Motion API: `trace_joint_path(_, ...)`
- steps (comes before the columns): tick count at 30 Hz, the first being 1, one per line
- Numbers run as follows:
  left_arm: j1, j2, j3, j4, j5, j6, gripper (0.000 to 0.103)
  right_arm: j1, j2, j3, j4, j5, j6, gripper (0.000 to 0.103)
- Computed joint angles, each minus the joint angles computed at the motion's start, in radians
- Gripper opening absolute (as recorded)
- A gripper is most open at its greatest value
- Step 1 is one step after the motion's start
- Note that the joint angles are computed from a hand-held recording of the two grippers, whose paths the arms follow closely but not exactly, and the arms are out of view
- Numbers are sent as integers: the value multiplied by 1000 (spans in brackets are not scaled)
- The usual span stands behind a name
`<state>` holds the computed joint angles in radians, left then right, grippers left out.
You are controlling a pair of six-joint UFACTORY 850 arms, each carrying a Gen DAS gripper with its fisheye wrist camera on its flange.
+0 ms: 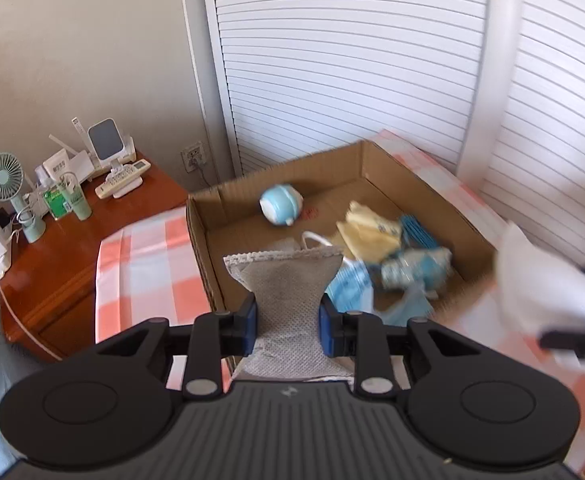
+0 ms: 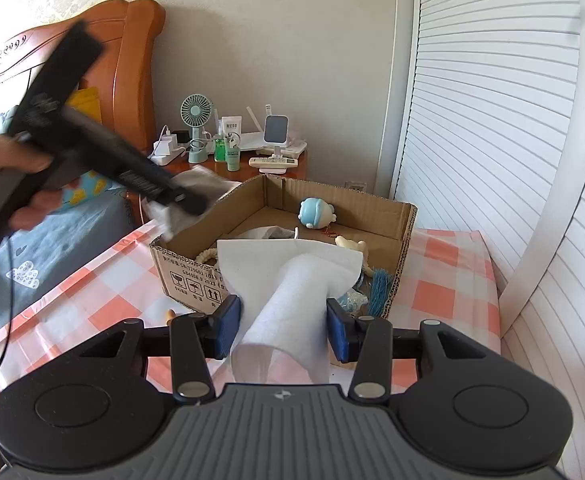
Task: Organize soft objects
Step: 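Lift the sachet into the box with left gripper while right carries the tissue, then lower the white tissue into the box and open the right gripper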
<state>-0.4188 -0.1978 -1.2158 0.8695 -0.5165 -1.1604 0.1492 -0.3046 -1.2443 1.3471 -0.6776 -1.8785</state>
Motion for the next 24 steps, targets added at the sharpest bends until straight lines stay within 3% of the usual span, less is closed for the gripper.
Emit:
trace_joint_path(4,40,-105,-118,39,-24,-8,32,1,0,-3,10,5,-1,51)
trace_joint_path(5,49,-128,-140,53,-24,-24,46,1,1,-3,14,7,-2,51)
trace_joint_path(6,60,-144,-153,61,-13,-38,71,1,0,-5,15,7,-3,51)
trace_joint_path(8,74,-166,-167,87,-14,-90,89,1,-1,-8,17,8,-5,51)
trace_joint_path(10,70,-153,-142,165,-20,-189,89,1,-5,-15,17,10,-4,51)
trace_joint_path(15,45,-77,-62,178,-25,-202,96,11,-23,-34,-4,18,28,51)
trace_joint_path(20,-19,1,12,161,-87,-176,97,25,-35,-49,-23,33,65,51)
trace_joint_path(24,-80,70,91,192,-116,-249,97,41,-51,-77,-58,57,110,51)
